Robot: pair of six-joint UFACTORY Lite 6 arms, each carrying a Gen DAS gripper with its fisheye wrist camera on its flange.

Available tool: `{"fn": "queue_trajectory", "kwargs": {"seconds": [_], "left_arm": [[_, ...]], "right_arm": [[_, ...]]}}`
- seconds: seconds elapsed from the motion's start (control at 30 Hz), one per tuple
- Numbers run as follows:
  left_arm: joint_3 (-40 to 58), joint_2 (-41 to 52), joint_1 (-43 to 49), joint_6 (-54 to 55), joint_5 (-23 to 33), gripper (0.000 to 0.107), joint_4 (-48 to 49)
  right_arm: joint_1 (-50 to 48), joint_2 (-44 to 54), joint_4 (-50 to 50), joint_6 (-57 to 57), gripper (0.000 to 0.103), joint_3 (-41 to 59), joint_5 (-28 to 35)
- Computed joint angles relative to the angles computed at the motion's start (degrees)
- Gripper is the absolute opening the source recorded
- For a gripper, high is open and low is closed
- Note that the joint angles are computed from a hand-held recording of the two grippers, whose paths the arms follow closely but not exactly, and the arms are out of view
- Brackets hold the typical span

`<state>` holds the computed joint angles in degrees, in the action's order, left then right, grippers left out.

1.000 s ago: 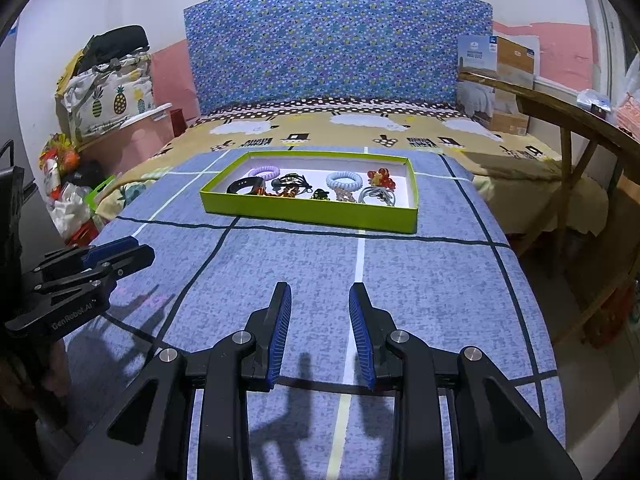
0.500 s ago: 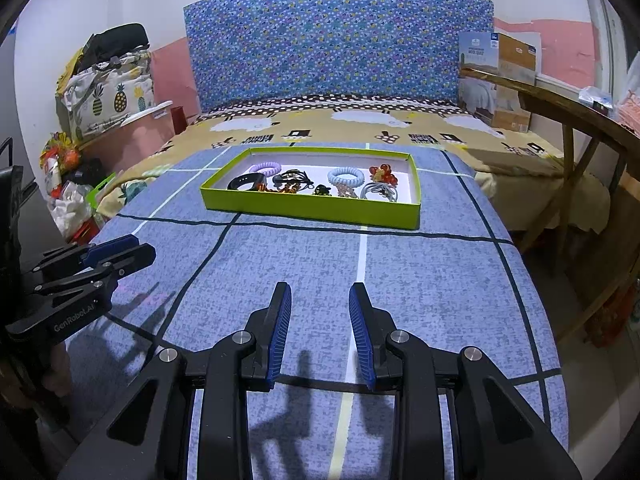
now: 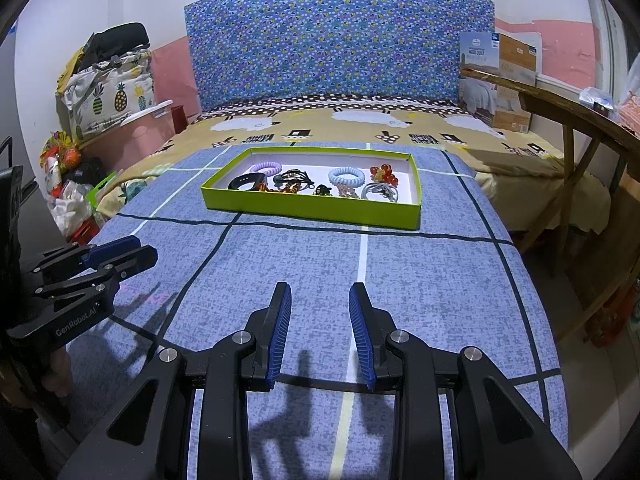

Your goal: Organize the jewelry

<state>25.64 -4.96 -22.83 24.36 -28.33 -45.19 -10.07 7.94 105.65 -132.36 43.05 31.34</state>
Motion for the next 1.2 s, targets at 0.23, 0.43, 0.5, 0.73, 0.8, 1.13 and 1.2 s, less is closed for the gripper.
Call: {"fn": "queue_trajectory", "kwargs": {"seconds": [0.23,0.43,0.5,0.73,0.8,1.13,1.2], "left_arm": [[0.0,-0.4,-1.0,1.0,-0.3,0.03,-1.6],[0.0,-0.4,-1.4,1.5,-0.5,0.03,-2.3],[0.0,-0.4,-1.4,1.5,-0.4,0.03,-2.2],[0.0,-0.4,-1.4,1.8,-0.2,0.03,-2.4],[-0.1,-0.5,-1.5,1.9,-0.2,0.03,-2.6],[-0.2,-0.5,-1.4,1.5,-0.1,0.03,-2.1],[-0.3,-0.5,-1.5,1.1,0.0,0.03,-1.9]], "right_arm": [[0.1,0.1,-0.2,0.3,0.031,0.1,-0.1],[0.1,0.1,-0.1,0.2,0.031,0.0,-0.1],[0.1,0.1,-0.3,0.4,0.031,0.2,-0.1],[0.0,0.3,-0.4,0.4,0.031,0.1,-0.1],[0.0,0.3,-0.4,0.4,0.031,0.1,-0.1],[0.0,0.3,-0.5,0.5,0.031,0.1,-0.1],[0.0,0.3,-0.7,0.7,0.031,0.2,-0.2]]}}
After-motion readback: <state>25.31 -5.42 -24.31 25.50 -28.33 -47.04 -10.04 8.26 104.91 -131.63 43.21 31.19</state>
